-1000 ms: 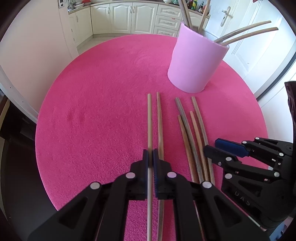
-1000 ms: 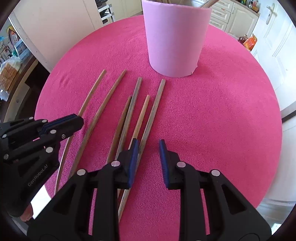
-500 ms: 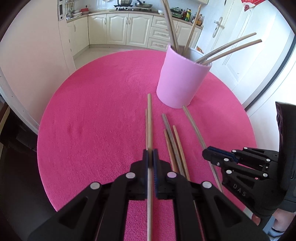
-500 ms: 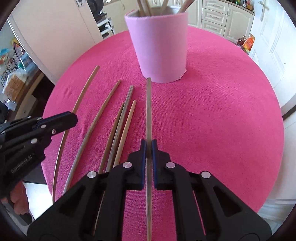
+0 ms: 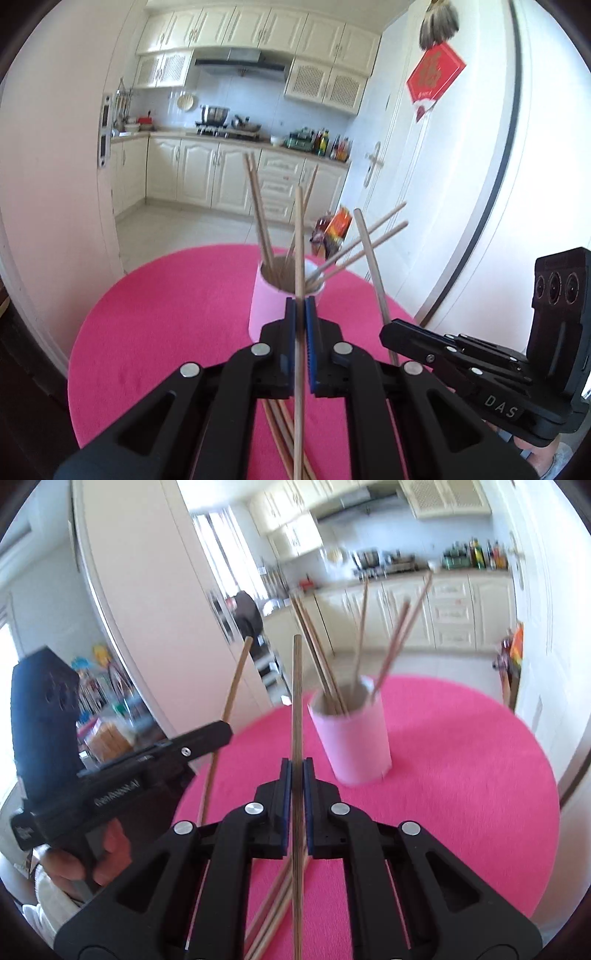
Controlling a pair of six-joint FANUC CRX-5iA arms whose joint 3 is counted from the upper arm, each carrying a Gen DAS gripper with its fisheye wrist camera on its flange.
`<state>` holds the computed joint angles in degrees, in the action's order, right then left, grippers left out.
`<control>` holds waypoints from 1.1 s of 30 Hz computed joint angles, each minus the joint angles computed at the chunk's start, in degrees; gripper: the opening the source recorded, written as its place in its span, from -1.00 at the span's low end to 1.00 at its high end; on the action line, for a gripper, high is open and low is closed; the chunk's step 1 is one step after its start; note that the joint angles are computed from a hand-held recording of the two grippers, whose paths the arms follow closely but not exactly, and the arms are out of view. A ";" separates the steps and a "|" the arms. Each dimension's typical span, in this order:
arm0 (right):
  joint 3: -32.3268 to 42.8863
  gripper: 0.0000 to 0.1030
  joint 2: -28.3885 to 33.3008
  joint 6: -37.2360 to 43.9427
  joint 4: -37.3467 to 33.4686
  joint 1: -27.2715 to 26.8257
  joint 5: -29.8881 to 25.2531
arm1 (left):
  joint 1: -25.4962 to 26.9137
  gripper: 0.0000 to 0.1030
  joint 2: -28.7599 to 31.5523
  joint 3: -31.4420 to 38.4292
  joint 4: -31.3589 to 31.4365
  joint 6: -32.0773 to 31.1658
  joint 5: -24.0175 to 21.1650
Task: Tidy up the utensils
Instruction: 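Lift both held chopsticks upright and carry them above the pink cup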
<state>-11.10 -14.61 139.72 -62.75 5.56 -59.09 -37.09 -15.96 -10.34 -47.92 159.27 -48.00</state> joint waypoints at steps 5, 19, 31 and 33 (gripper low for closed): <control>-1.07 -0.87 0.02 12.23 -14.50 -4.36 2.95 | -7.55 -0.89 2.18 1.75 -20.71 15.21 -0.33; 0.15 -0.87 9.56 39.17 -46.03 -10.42 3.68 | -11.09 -0.89 10.43 4.87 -48.94 38.69 -7.46; 1.54 -0.87 13.22 45.06 -50.12 -7.95 5.91 | -4.67 -0.89 14.57 6.32 -49.96 44.02 -4.29; 1.56 -0.87 13.41 45.51 -49.96 -7.76 6.04 | -3.84 -0.89 15.02 6.68 -48.80 43.40 -3.10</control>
